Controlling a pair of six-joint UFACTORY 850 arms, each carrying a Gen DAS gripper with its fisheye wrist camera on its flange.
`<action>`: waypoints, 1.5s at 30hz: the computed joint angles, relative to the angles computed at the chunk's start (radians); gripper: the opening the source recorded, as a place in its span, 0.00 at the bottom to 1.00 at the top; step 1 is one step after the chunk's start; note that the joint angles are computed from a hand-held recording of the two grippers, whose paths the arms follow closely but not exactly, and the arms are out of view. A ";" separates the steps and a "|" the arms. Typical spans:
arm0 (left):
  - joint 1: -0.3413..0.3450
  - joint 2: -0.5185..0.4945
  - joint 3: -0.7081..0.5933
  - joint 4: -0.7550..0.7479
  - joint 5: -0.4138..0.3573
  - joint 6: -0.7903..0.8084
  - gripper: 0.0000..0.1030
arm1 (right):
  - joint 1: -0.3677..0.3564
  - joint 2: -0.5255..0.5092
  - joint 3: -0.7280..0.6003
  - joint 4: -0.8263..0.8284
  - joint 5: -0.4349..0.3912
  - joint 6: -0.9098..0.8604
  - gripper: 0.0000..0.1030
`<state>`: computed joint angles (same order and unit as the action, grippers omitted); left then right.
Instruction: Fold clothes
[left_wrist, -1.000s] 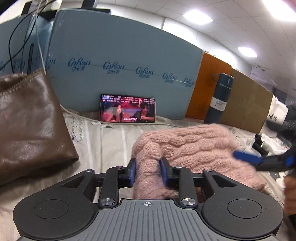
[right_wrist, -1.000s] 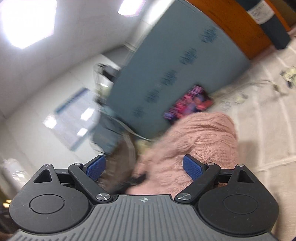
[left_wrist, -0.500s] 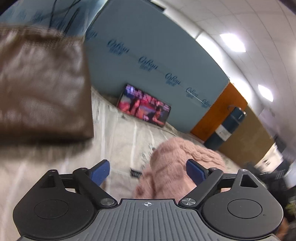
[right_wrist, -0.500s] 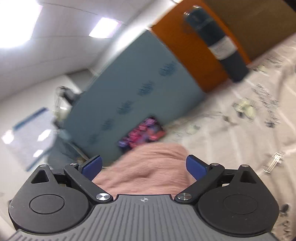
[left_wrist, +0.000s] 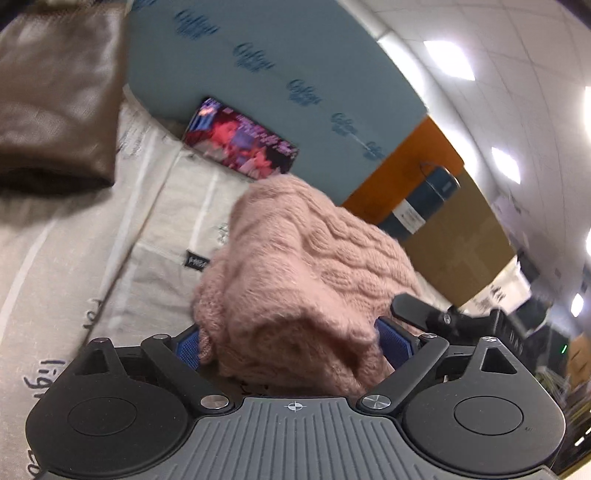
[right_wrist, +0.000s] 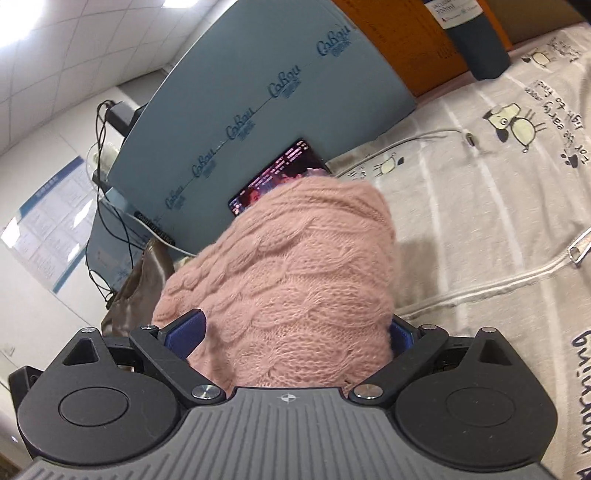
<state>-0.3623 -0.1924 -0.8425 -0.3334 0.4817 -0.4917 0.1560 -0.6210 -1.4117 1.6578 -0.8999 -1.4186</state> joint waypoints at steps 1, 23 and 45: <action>-0.006 0.002 0.003 -0.033 0.010 0.037 0.84 | 0.001 0.004 0.005 0.005 0.002 -0.008 0.92; -0.051 0.264 0.259 -0.525 0.488 0.453 0.46 | 0.231 0.115 -0.020 0.070 0.104 -0.228 0.44; 0.149 0.291 0.290 -0.822 0.647 0.650 0.62 | 0.483 -0.249 -0.565 -0.055 0.161 -0.111 0.52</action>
